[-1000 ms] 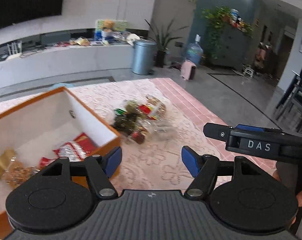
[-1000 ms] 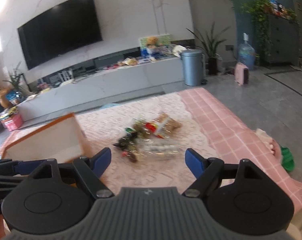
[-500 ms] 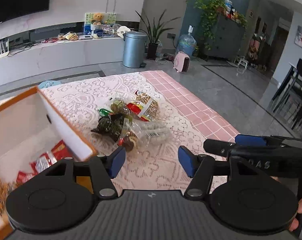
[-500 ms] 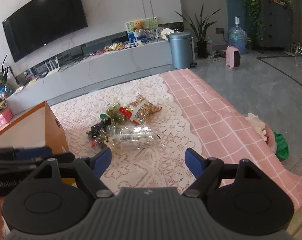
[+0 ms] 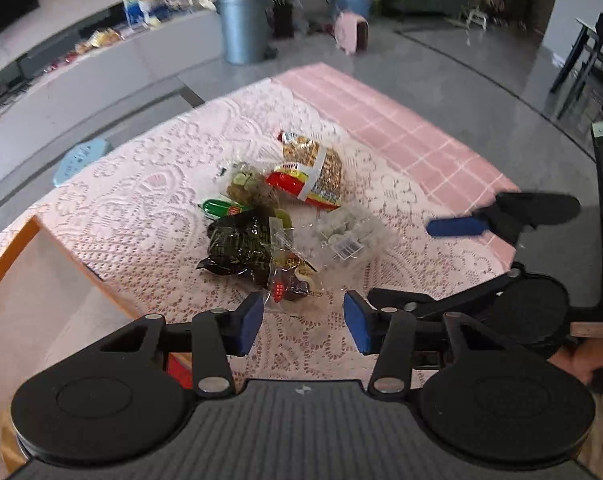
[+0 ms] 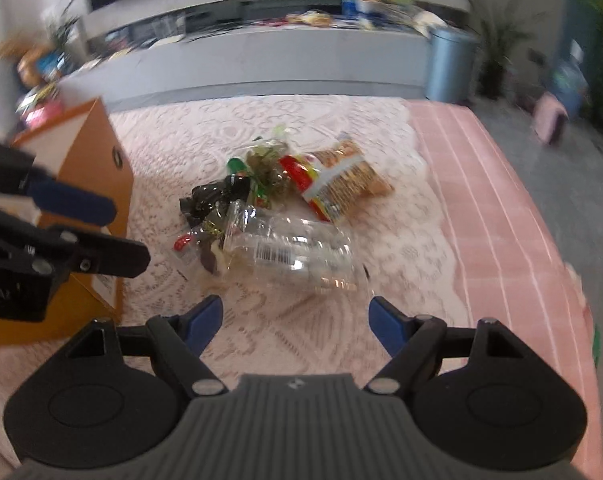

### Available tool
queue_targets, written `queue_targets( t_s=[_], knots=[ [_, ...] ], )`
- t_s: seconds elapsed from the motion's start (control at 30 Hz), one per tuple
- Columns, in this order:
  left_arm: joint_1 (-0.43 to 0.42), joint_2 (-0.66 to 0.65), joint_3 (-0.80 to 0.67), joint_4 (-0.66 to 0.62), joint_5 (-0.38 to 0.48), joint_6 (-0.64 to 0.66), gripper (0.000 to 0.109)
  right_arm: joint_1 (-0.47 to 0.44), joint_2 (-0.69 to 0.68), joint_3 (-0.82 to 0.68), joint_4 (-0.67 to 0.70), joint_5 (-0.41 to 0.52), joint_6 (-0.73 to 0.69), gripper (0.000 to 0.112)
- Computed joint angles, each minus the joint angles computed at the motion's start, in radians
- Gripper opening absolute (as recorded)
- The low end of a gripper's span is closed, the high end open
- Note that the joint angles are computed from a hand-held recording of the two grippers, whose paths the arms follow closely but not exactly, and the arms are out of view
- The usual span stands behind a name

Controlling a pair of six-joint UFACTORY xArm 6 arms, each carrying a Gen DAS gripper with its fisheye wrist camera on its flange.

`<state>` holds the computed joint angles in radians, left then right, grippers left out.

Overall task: Organize snacks
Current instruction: 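Grasp the clear quail-egg bag with the right gripper and lift it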

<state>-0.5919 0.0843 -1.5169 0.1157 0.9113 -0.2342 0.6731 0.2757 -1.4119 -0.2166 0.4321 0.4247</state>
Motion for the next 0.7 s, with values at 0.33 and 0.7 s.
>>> queue_targets(
  t_s=[0.33, 0.7],
  knots=[
    [0.030, 0.096, -0.108, -0.049, 0.083, 0.057, 0.056, -0.003, 0.153, -0.097, -0.062, -0.085, -0.289, 0.078],
    [0.039, 0.189, -0.223, -0.036, 0.182, 0.033, 0.056, -0.022, 0.216, -0.123, -0.265, -0.209, -0.199, 0.068]
  ],
)
